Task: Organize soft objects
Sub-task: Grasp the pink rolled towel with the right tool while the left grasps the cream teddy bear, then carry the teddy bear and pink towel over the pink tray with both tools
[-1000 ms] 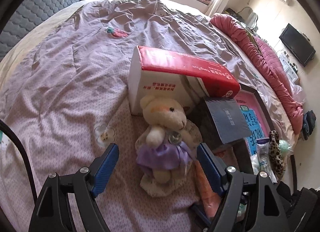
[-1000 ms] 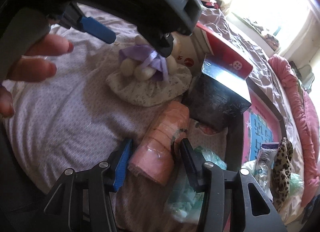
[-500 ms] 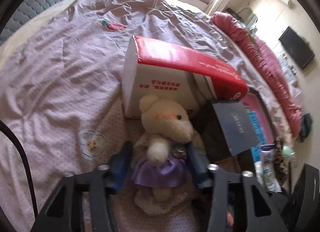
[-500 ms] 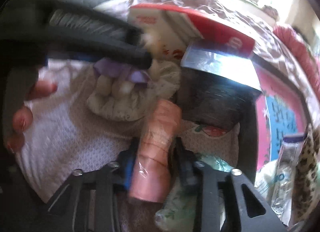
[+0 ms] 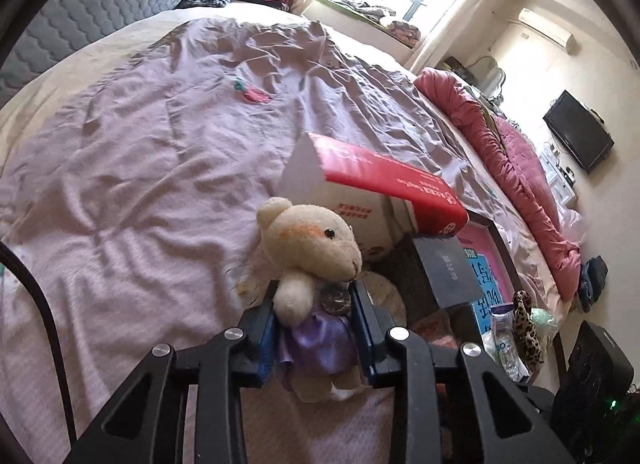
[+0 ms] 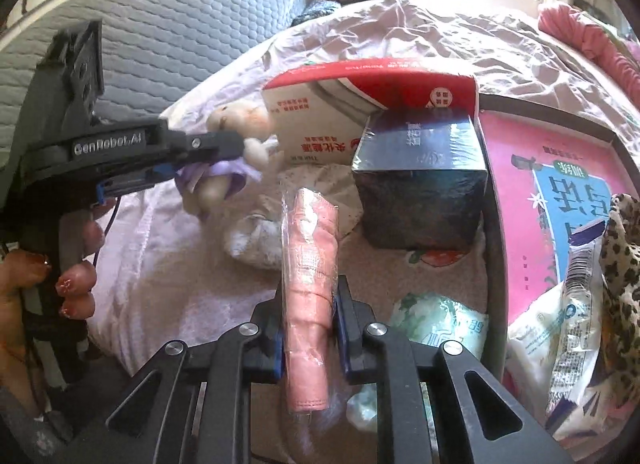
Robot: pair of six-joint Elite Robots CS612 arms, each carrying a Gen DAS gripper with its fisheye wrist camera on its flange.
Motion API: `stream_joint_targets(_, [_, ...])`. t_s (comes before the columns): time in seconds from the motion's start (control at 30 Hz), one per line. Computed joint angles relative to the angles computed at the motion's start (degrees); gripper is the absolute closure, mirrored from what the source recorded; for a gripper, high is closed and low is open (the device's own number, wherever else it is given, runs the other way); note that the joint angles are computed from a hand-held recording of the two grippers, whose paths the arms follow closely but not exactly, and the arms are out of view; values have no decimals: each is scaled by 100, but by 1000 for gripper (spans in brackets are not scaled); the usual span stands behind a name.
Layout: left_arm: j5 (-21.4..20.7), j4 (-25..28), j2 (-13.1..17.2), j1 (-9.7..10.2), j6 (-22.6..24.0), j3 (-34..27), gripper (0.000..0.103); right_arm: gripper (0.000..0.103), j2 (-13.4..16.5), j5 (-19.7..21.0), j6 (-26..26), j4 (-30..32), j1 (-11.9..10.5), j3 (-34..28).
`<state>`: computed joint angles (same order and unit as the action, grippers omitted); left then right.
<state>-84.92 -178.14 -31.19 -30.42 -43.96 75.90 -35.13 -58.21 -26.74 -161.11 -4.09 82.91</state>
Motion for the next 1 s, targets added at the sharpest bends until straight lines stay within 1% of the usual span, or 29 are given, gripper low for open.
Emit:
stream_joint_targets(0.17, [113, -25, -143, -36, -53, 223, 70, 83, -143, 206, 92, -210, -73, 238])
stream_joint_targets(0.3, [274, 58, -277, -159, 91, 353, 70, 83, -205, 355, 184, -357, -115, 317])
stream_joint_targets(0.57, [567, 39, -510, -398, 298, 567, 70, 83, -387, 555, 359, -755, -209, 574])
stream_joint_targets(0.73, [624, 74, -572, -506, 371, 608, 70, 83, -473, 646, 459, -958, -283, 680])
stream_joint_targets(1.0, [706, 105, -652, -619, 512, 609, 70, 83, -556, 773, 693, -1237, -401, 771])
